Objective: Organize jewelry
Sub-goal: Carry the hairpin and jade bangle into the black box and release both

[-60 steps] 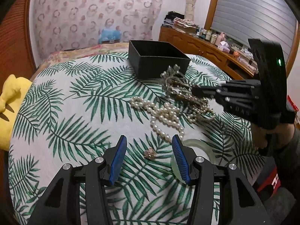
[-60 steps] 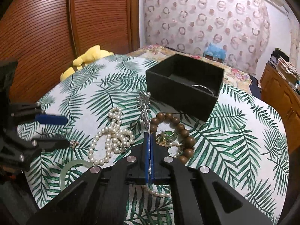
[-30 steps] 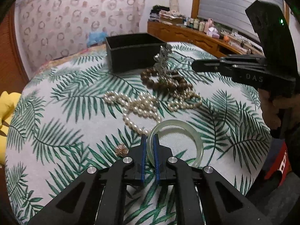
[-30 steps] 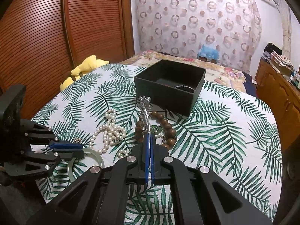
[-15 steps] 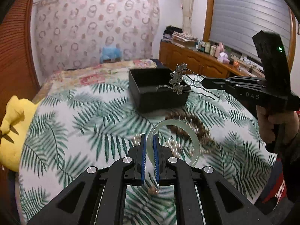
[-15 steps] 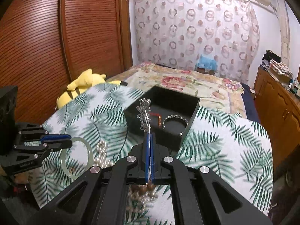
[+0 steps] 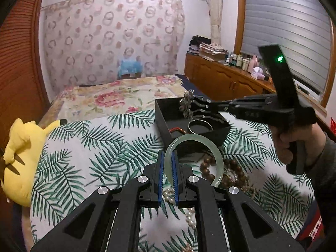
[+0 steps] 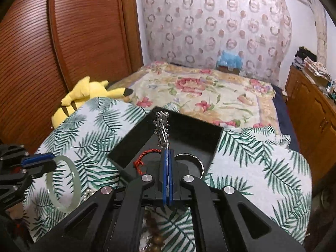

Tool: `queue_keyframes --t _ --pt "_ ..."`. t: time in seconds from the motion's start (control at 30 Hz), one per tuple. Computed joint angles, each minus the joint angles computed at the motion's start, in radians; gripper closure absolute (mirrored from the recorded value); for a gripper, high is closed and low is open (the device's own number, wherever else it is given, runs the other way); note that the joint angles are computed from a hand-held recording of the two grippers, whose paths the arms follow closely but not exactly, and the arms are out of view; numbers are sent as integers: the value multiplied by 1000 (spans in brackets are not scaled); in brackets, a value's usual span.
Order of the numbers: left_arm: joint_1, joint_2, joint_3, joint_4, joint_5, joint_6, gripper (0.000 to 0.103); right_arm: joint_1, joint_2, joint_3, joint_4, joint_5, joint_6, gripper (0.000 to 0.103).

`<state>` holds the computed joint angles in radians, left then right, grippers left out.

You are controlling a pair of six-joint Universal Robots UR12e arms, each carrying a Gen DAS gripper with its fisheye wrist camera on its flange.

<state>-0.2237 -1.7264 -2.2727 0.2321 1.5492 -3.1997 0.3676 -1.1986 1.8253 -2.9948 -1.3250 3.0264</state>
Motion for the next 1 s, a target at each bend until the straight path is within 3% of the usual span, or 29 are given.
queue_keyframes --t 0.13,0.33,0.7,1.0 --pt "5 -10 21 -18 2 -3 97 -1 27 -30 44 40 6 100" --pt "-1 -27 57 -41 19 14 97 -10 35 -29 16 50 43 96" --pt "-28 -80 144 -82 56 24 97 -47 -34 78 -118 16 31 96" --pt "-49 -148 228 -132 115 18 97 -77 -69 158 -161 37 51 96"
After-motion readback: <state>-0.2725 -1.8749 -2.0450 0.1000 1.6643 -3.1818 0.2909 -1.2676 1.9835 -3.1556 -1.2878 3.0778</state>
